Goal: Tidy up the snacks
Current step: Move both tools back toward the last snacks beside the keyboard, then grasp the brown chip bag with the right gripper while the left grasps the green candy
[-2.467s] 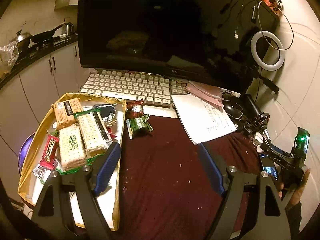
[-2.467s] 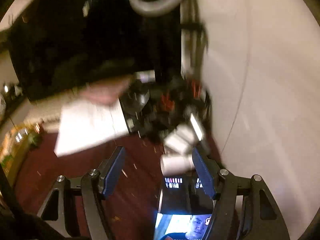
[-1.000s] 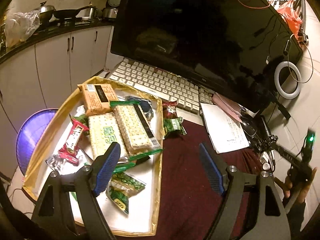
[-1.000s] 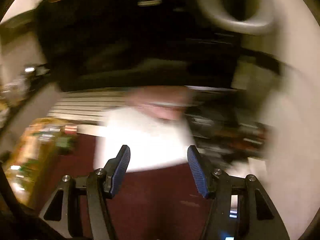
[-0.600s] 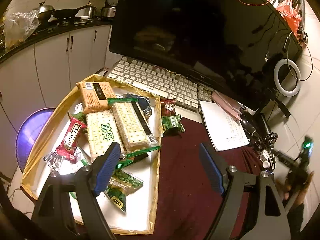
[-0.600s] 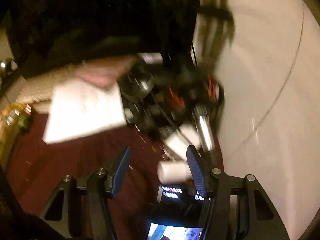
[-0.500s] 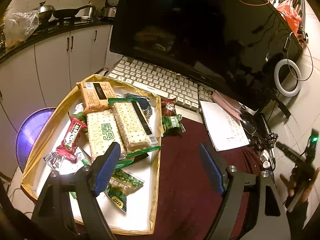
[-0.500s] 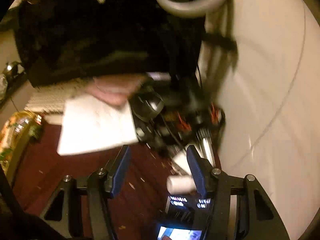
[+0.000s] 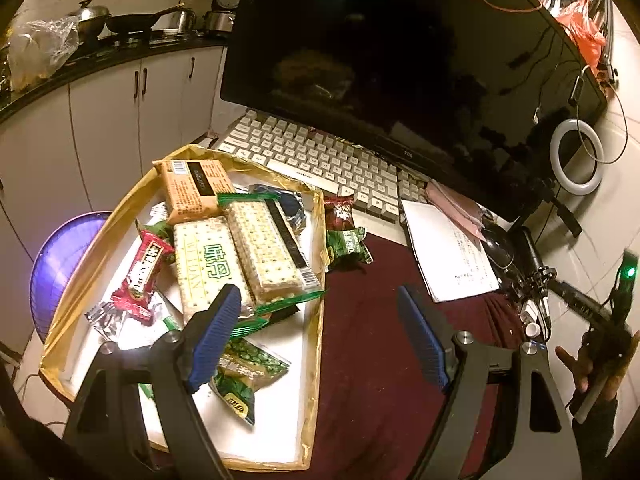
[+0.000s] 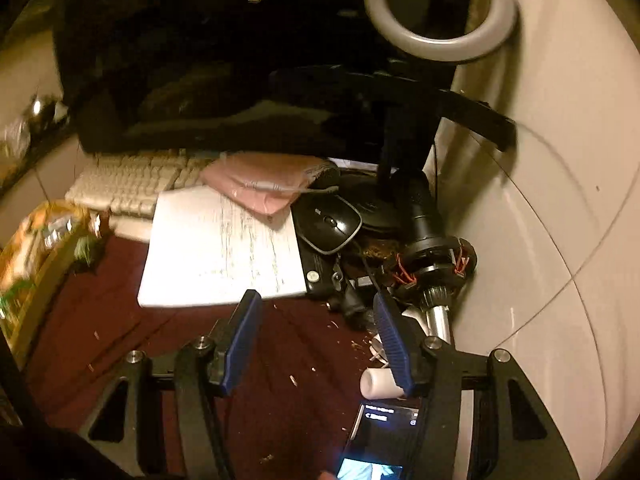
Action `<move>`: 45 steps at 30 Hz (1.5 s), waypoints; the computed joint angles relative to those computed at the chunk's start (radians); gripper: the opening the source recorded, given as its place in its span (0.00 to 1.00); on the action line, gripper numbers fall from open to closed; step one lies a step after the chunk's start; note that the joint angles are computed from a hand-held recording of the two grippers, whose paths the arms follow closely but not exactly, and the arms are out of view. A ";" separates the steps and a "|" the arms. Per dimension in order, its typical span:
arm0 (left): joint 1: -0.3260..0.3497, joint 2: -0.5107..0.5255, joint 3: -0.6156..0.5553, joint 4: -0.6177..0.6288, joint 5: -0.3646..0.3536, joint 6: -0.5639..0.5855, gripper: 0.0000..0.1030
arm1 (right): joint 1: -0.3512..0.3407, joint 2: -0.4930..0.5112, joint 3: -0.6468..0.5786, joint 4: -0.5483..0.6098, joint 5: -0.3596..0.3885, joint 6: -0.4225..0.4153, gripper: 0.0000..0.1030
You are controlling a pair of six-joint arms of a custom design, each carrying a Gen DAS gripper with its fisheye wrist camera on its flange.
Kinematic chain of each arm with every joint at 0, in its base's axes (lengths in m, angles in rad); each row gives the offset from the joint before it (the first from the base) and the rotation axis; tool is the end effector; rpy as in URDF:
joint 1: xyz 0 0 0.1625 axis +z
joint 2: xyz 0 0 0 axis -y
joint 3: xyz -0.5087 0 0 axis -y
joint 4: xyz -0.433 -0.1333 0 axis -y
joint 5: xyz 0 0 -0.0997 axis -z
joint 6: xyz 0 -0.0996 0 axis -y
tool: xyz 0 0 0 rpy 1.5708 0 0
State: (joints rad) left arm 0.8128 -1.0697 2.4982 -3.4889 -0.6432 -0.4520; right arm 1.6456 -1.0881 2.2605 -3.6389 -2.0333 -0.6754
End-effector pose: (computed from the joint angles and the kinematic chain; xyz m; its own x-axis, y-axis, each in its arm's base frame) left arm -0.1353 -0.4528 0.1742 -0.8895 -0.1548 -0.4299 0.2426 0.6373 -0.7315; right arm 0.1287 -0.5279 0.2361 -0.6876 -0.1708 0.7057 -0.6107 0.6617 -0.4349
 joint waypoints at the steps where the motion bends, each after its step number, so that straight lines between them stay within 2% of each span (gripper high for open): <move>1: 0.000 -0.001 -0.004 0.012 -0.003 0.000 0.78 | 0.000 -0.008 -0.001 0.054 0.064 0.045 0.58; 3: -0.007 -0.002 -0.008 0.026 0.001 0.005 0.78 | 0.004 -0.004 -0.025 0.187 0.182 0.108 0.58; 8: -0.028 -0.018 0.011 0.041 0.037 -0.018 0.78 | 0.045 0.149 -0.219 0.519 0.329 0.177 0.58; 11: -0.037 -0.032 0.022 0.068 0.055 -0.050 0.78 | 0.076 0.258 -0.362 0.693 0.347 0.252 0.58; 13: -0.045 -0.042 0.032 0.073 0.068 -0.068 0.78 | 0.096 0.316 -0.431 0.759 0.310 0.275 0.57; 14: -0.049 -0.047 0.037 0.077 0.074 -0.078 0.78 | 0.106 0.356 -0.476 0.795 0.270 0.296 0.56; 15: -0.052 -0.050 0.041 0.074 0.076 -0.083 0.78 | 0.108 0.371 -0.492 0.822 0.266 0.312 0.50; 17: -0.052 -0.052 0.045 0.070 0.076 -0.085 0.78 | 0.108 0.396 -0.517 0.867 0.266 0.320 0.45; 19: -0.047 -0.050 0.040 0.075 0.068 -0.081 0.78 | 0.116 0.419 -0.521 0.832 0.215 0.314 0.34; 21: -0.039 -0.043 0.026 0.085 0.052 -0.065 0.78 | 0.111 0.414 -0.507 0.811 0.217 0.308 0.30; 25: -0.020 -0.025 -0.015 0.094 0.005 -0.007 0.78 | 0.100 0.336 -0.404 0.644 0.260 0.314 0.29; 29: 0.032 0.008 -0.134 0.240 -0.075 0.048 0.78 | 0.076 0.223 -0.245 0.400 0.323 0.294 0.29; 32: 0.064 0.043 -0.245 0.390 -0.094 0.101 0.78 | 0.029 0.188 -0.176 0.324 0.372 0.306 0.29; 34: 0.080 0.066 -0.310 0.502 -0.082 0.124 0.78 | -0.004 0.186 -0.161 0.313 0.395 0.325 0.29; 39: 0.123 0.109 -0.420 0.645 -0.088 0.185 0.78 | -0.062 0.193 -0.136 0.292 0.451 0.381 0.29; 42: 0.141 0.144 -0.489 0.755 -0.037 0.216 0.77 | -0.059 0.202 -0.143 0.299 0.442 0.400 0.29; 43: 0.150 0.154 -0.504 0.757 -0.029 0.218 0.77 | -0.058 0.200 -0.140 0.295 0.447 0.395 0.29; 45: 0.171 0.166 -0.541 0.788 -0.047 0.205 0.75 | -0.058 0.201 -0.135 0.276 0.448 0.378 0.29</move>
State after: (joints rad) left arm 0.9839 -0.9037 1.9576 -2.7010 -0.6905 -0.2467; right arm 1.5878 -0.8870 2.1251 -3.3633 -1.5849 -0.2970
